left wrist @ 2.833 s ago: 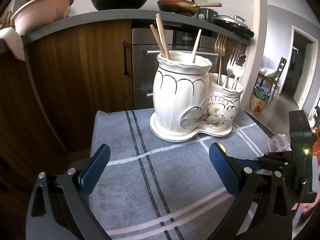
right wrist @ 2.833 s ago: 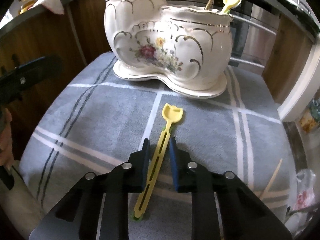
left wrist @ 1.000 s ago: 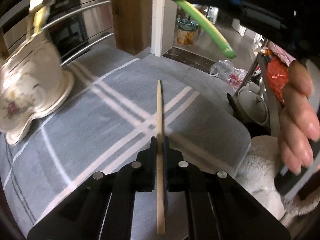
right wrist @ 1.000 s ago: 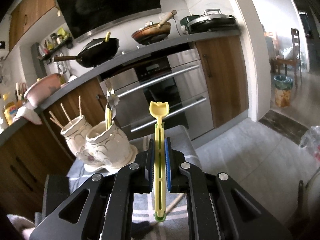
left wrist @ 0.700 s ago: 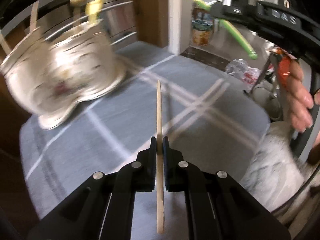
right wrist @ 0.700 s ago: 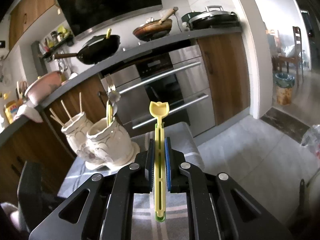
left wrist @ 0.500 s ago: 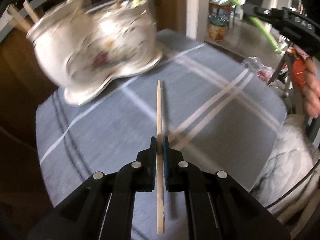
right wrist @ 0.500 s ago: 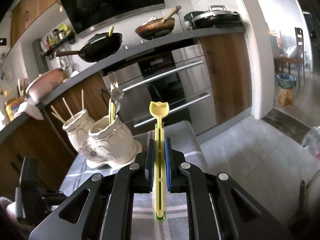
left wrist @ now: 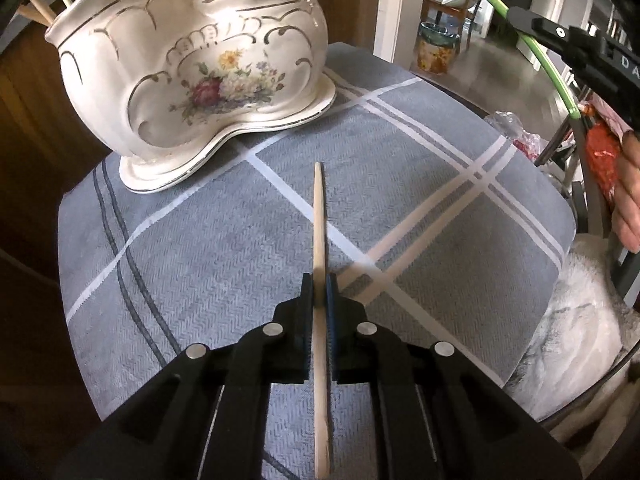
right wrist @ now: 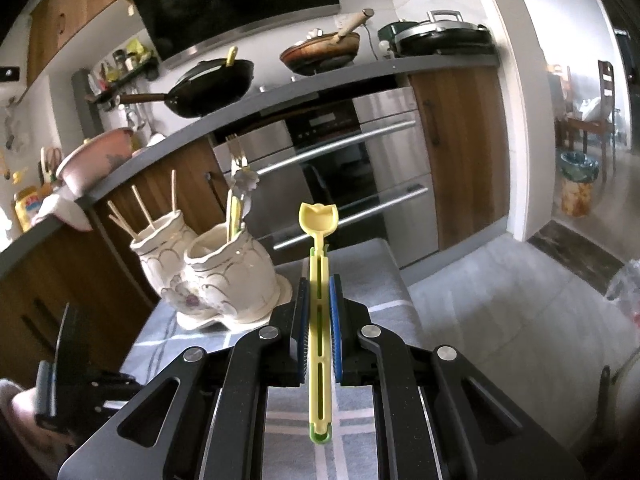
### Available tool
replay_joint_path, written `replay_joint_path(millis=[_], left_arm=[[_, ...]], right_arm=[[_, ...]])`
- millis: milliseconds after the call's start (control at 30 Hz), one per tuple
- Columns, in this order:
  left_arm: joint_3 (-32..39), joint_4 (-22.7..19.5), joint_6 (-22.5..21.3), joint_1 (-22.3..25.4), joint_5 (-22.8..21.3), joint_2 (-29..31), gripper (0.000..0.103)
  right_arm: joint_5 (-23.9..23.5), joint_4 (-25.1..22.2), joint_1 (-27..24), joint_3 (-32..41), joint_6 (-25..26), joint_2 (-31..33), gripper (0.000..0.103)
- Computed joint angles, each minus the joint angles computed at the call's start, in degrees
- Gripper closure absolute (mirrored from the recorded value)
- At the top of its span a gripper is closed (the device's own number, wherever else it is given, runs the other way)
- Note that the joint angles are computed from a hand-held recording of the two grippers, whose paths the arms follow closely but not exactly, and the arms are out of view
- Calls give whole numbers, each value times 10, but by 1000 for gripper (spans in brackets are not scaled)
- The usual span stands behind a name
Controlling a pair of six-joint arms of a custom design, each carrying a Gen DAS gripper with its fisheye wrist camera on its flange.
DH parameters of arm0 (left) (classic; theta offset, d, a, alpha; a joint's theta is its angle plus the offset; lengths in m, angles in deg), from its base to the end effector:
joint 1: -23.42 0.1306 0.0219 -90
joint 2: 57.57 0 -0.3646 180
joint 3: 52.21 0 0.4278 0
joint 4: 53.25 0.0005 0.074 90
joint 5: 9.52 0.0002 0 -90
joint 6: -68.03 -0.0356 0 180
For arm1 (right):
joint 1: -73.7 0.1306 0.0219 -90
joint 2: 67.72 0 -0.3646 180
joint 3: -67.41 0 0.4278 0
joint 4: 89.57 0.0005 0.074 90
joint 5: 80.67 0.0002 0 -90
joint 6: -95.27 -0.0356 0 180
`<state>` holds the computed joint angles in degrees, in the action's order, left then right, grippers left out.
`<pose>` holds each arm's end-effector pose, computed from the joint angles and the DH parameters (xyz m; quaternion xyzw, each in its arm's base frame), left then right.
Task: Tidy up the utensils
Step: 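Carry the chopstick with the left gripper while the right carries the yellow spoon to the holder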
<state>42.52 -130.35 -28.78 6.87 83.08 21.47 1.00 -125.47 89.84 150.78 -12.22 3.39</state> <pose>0.3988 -0.1207 0.5079 0.2016 0.9476 -0.0429 0.2441 0.4040 0.1218 0.5224 -0.0299 0.8352 0.2161 0.5049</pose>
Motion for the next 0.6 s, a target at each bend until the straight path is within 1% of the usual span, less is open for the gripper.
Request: replay_joint_path(millis=[100, 200, 233, 267, 367, 467, 533, 567, 600], left_arm=[[-19, 35, -5, 4, 17, -29, 97], [-43, 103, -7, 18, 58, -80, 97], [-47, 118, -8, 21, 63, -90, 97], [-55, 150, -10, 27, 74, -111, 97], [-62, 217, -3, 42, 83, -140, 97], [-53, 294, 30, 65, 95, -142, 97], [-41, 326, 58, 83, 115, -134, 97], [-32, 347, 74, 89, 117, -124, 97], [-25, 359, 82, 92, 115, -116, 97]], right_arm=[[-16, 17, 0, -8, 0, -7, 92], [-39, 43, 3, -14, -12, -11, 92], [-43, 50, 6, -12, -11, -11, 92], [-45, 55, 9, -11, -11, -10, 92], [-47, 88, 25, 2, -11, -1, 92], [-56, 119, 39, 23, -16, 20, 92], [-67, 137, 46, 45, -24, 43, 92], [-74, 145, 49, 58, -30, 58, 92], [-78, 150, 50, 67, -35, 69, 92]])
